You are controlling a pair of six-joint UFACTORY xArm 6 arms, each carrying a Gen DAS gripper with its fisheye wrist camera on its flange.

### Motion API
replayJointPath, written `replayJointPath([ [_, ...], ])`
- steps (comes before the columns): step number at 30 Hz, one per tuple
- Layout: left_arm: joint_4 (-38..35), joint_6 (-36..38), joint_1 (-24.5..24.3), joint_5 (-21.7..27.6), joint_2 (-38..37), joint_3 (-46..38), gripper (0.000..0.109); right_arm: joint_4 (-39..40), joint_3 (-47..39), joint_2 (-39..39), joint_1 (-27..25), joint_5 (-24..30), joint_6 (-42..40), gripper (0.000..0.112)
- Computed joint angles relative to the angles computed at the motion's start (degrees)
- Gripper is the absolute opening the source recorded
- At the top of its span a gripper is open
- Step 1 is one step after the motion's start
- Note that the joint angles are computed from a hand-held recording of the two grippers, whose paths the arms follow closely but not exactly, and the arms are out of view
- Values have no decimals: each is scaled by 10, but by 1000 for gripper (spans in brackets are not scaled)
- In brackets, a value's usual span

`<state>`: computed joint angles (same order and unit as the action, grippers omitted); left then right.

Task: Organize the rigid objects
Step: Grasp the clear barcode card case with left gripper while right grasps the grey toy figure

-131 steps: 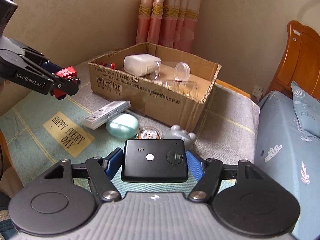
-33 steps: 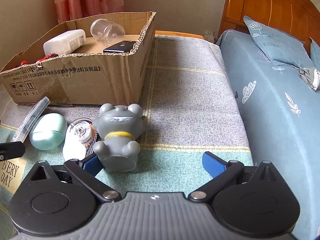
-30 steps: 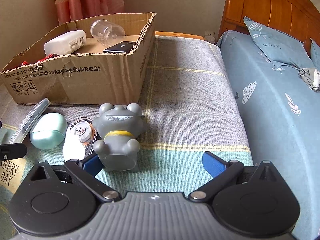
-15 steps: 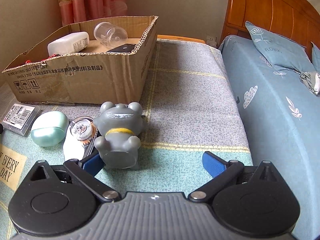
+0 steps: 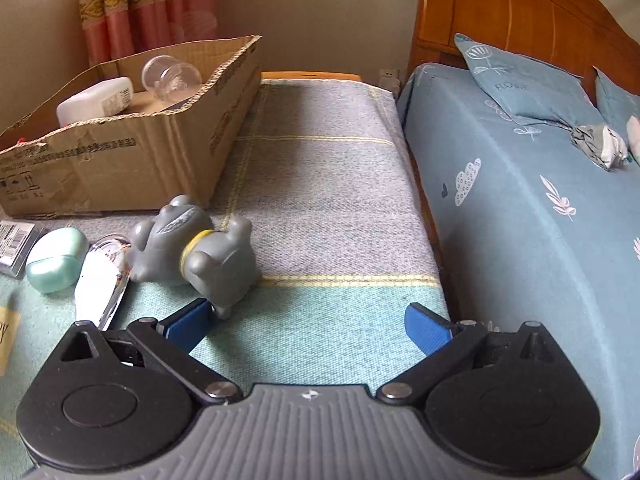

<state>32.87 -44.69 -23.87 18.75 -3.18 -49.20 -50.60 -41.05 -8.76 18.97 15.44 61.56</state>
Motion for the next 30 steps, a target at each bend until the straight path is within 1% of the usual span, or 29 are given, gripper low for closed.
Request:
replayJointPath([
  [5, -14, 8, -2, -4, 35, -29, 102, -15, -3, 4, -4, -3, 12, 103],
  [9, -29, 9, -1, -2, 58, -45, 102, 5, 12, -3, -6, -28, -28, 103],
  [10, -17, -2, -2, 0, 63, -49, 102, 9, 17, -6, -4, -35, -40, 103],
  [11, 12, -26, -1, 1, 67, -53, 102, 12, 20, -8, -1, -40, -47, 103],
  [12, 28, -39, 1, -5, 70, -54, 102, 15, 22, -9, 2, -45, -53, 103],
  [15, 58, -70, 8, -5, 78, -63, 103, 15, 21, -6, 13, -52, -59, 103],
  [17, 73, -90, 11, 6, 79, -68, 103, 18, 13, 0, 22, -49, -59, 103],
  [19, 67, -88, 15, 6, 78, -67, 103, 44, 10, 4, 30, -58, -79, 103],
  [22, 65, -87, 17, 2, 75, -62, 103, 118, 13, 10, 40, -94, -132, 103],
  [25, 69, -93, 15, 6, 76, -63, 103, 143, 2, 23, 46, -111, -141, 103],
  [26, 70, -93, 14, 6, 77, -64, 103, 141, -4, 28, 47, -112, -139, 103],
  [27, 69, -91, 14, 6, 77, -64, 103, 121, -11, 33, 46, -112, -121, 103],
  [30, 52, -75, 15, 3, 75, -62, 102, 77, -41, 52, 45, -92, -75, 101],
])
